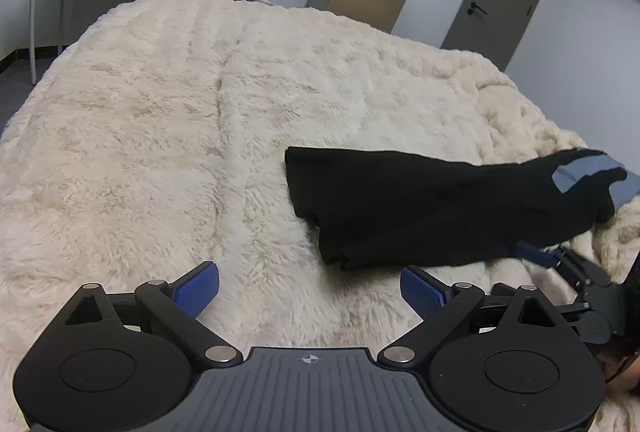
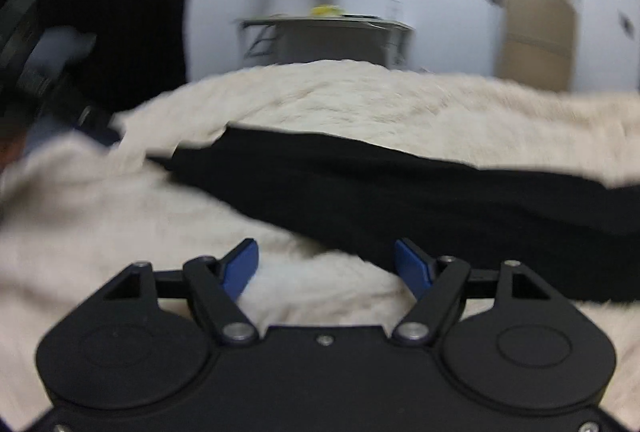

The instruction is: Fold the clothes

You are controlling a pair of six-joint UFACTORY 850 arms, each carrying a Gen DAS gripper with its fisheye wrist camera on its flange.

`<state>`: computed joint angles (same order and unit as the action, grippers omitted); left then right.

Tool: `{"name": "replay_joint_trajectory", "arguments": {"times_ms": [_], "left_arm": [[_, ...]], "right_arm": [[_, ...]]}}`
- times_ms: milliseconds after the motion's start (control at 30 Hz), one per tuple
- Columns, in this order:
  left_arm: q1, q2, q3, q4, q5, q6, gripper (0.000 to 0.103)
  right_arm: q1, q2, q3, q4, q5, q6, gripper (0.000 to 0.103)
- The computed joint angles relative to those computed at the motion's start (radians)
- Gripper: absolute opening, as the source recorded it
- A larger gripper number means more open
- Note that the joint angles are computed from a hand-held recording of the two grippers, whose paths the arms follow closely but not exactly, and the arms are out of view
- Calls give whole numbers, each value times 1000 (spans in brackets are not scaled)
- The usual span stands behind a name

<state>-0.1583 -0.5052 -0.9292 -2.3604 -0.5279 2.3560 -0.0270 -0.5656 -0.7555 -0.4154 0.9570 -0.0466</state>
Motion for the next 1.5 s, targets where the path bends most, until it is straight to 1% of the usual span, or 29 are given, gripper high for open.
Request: {"name": "replay_joint_trajectory", "arguments": {"times_ms": [33,67,100,167,233,267,300,333,400,467,533,567,633,700,733,767,800,833,933,967,1033,1067,1100,1167,1233,1333,1400,1467,1500], "left_arm": [[5,-2,-2,33,-11,-33,96],[12,-5,-4,62,-24,-65,96],[18,-6,-5,83,-38,-92,95],[34,-12,-6,123,-74,-155,95],[38,-17,-11,137,-79,-181,93],[38,-19,-16,147,-76,-193,89],[42,-29,-32,188,-72,-244,81],[48,-40,-47,236,-81,-304,77],[59,-66,-77,322,-117,-415,65],[66,-104,-123,419,-160,-542,58],[62,-136,-161,465,-184,-617,57],[60,-143,-170,467,-184,-628,57],[56,-187,-217,472,-190,-702,57],[65,-224,-251,494,-223,-784,60],[70,-246,-272,508,-241,-823,62],[72,-262,-288,527,-255,-852,72],[77,-288,-318,563,-288,-893,81],[80,-309,-339,579,-318,-904,83],[84,-338,-372,607,-345,-915,84],[85,-344,-378,614,-352,-916,87],[86,-343,-373,607,-368,-891,94],[86,-342,-370,604,-377,-874,102],[81,-337,-362,596,-377,-834,103],[61,-315,-332,561,-337,-736,103],[33,-281,-284,486,-274,-576,103],[7,-258,-261,445,-205,-455,103],[-3,-253,-261,456,-173,-414,103],[3,-262,-270,479,-189,-434,103],[17,-274,-277,486,-227,-468,102]], "right_arm": [[6,-14,7,17,24,-69,80],[12,-36,7,37,50,-141,80],[11,-33,36,45,77,-172,80],[48,-52,62,129,143,-270,82],[67,-52,75,166,166,-303,83],[69,-48,82,169,171,-305,83],[71,-45,88,171,177,-308,83],[75,-45,92,177,186,-313,84],[85,-50,108,199,223,-341,85],[99,-63,101,226,245,-372,85],[100,-63,100,232,250,-383,85],[98,-60,105,230,252,-384,85],[98,-58,104,229,250,-382,85],[97,-54,108,228,248,-381,85],[96,-52,110,227,248,-380,85],[95,-50,111,226,248,-380,85],[95,-49,112,225,248,-379,85],[96,-48,112,227,245,-381,85],[98,-45,111,232,233,-385,85],[98,-45,110,232,230,-386,85],[98,-45,110,233,229,-388,85],[97,-45,110,234,230,-390,85],[97,-45,111,234,230,-391,85],[96,-44,111,234,231,-395,85],[94,-47,111,232,234,-397,85],[93,-47,115,234,239,-401,85],[93,-47,117,236,241,-405,85],[93,-47,119,238,242,-409,85],[94,-46,120,239,242,-411,85]]}}
